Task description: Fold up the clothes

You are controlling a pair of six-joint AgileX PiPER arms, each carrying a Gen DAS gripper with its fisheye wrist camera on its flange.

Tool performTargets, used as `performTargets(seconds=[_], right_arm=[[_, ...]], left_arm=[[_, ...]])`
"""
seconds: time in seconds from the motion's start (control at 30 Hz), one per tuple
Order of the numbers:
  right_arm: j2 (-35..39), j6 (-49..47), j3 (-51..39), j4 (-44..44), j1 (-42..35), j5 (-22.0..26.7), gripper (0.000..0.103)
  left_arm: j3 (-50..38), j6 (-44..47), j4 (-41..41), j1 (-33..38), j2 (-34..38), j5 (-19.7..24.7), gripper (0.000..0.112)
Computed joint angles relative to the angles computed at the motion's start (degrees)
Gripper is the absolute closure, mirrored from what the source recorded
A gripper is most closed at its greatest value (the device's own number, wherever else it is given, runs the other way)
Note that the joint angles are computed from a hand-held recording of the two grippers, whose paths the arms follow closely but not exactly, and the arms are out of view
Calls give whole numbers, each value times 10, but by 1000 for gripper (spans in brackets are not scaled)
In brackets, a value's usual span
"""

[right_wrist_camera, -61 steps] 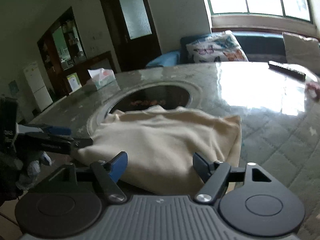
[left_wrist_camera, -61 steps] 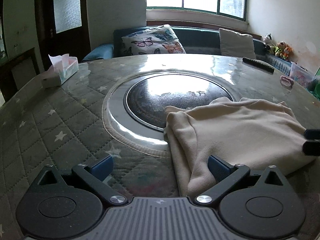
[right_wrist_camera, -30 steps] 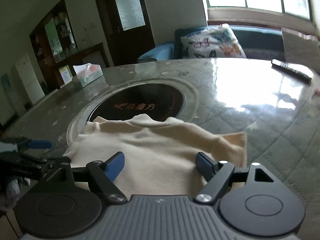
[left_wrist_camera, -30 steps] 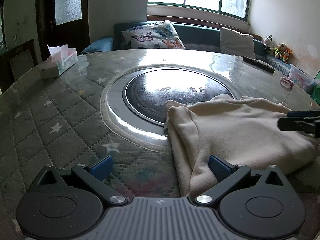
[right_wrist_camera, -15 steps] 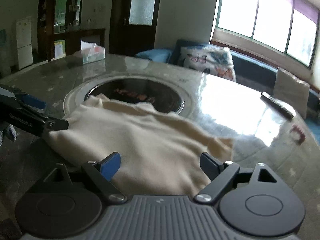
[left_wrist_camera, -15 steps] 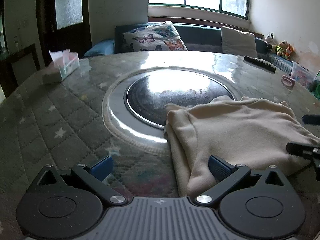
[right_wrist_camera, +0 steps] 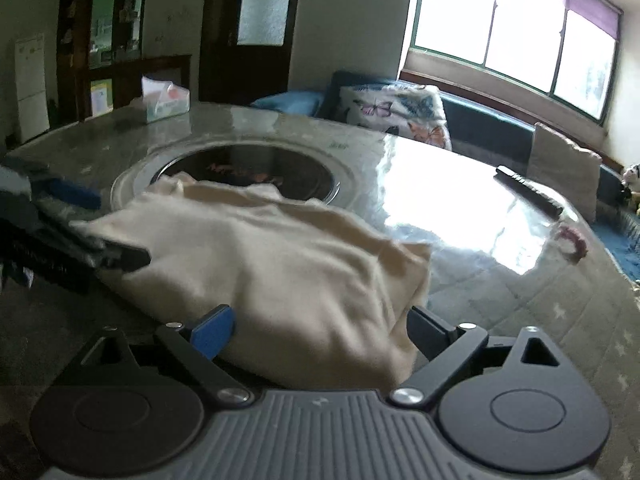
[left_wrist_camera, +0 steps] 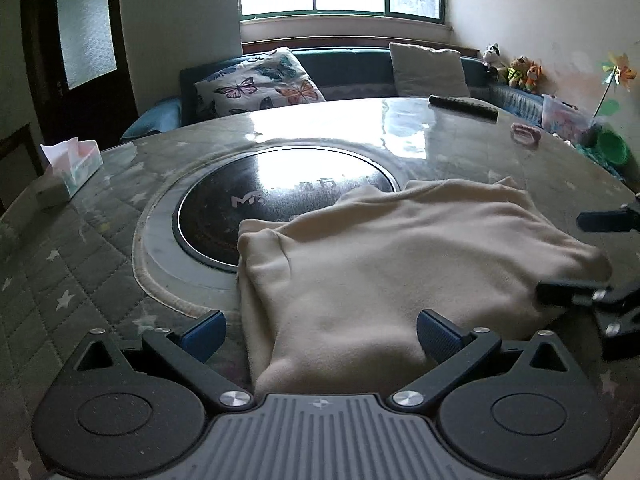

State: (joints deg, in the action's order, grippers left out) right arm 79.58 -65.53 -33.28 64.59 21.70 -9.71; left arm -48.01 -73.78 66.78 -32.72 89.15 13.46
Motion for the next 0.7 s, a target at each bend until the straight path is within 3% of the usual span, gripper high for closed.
performTargets(seconds=[0.1,0.23,0.4,0.57,0.7], right_arm=[[-11,19,6,-4,-8,-16,7],[7,-49,1,82,-20,-26,6],[4,-19,4,54,-27,-15,4],[4,13,-3,16,-15,-25,0],[21,-44,-14,71,-5,-23,0]], left_arm=[[3,-24,26,-4,-9,-6,9],[-1,-11,19,-12,6,-7,9],[-1,27,-25,-5,7,-13,9],[3,8,-9,8,-1,-9,9],[11,70,-69,32,-7,-26,9]])
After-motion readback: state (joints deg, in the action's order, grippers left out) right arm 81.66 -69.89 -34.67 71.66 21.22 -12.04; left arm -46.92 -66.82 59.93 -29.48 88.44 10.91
